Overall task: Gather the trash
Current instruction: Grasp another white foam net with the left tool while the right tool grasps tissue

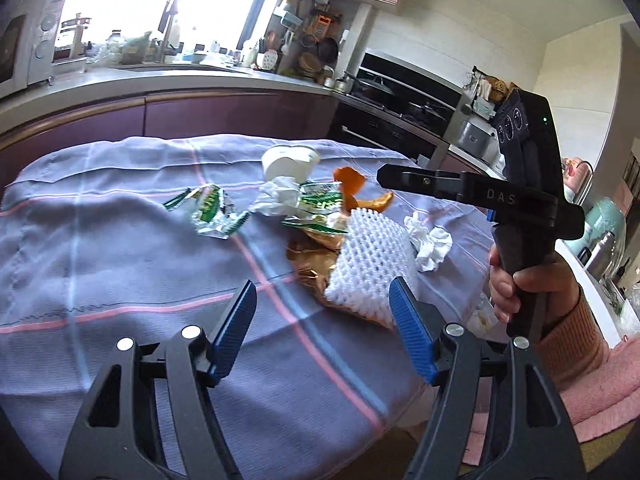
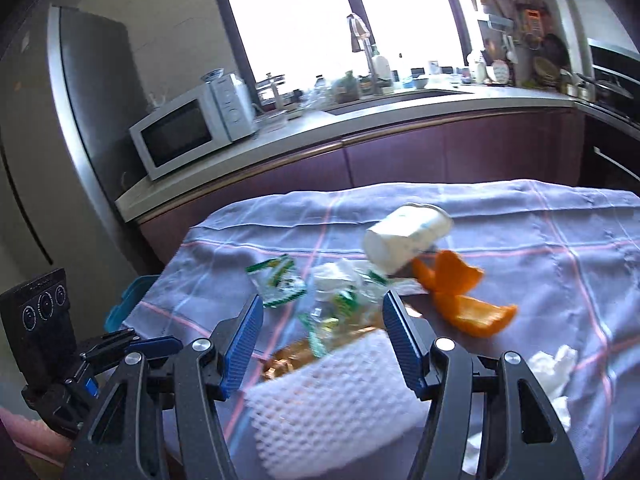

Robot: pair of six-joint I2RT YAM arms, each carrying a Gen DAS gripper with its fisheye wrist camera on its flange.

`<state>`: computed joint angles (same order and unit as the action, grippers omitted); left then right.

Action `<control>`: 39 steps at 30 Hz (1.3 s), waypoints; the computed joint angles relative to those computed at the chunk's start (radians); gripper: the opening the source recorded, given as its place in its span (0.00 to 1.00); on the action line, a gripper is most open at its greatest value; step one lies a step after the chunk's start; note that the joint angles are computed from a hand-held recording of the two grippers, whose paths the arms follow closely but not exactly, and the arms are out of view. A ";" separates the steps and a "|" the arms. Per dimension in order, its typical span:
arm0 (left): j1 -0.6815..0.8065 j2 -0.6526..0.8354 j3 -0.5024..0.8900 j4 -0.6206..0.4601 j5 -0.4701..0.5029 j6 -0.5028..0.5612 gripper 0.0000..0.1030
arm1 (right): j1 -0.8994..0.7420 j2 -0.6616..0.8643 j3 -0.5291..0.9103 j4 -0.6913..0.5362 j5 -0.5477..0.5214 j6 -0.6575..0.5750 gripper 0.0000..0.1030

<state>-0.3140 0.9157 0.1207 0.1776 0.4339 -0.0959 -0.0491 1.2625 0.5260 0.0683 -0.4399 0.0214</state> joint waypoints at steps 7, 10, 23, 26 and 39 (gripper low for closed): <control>-0.165 0.168 0.065 0.115 -0.125 -0.011 0.70 | -0.258 0.053 -0.056 0.037 -0.005 -0.057 0.58; -0.197 0.253 0.123 0.125 -0.151 0.014 0.71 | -0.311 0.098 -0.059 0.046 -0.018 -0.083 0.58; -0.239 0.613 0.334 0.104 -0.158 0.001 0.36 | -0.372 0.185 -0.079 0.059 -0.004 -0.163 0.57; -0.234 0.630 0.338 0.115 -0.155 -0.007 0.25 | -0.382 0.205 -0.074 0.056 -0.007 -0.173 0.47; -0.208 0.420 0.246 0.092 -0.117 -0.015 0.11 | -0.448 0.099 -0.074 -0.022 -0.124 -0.173 0.04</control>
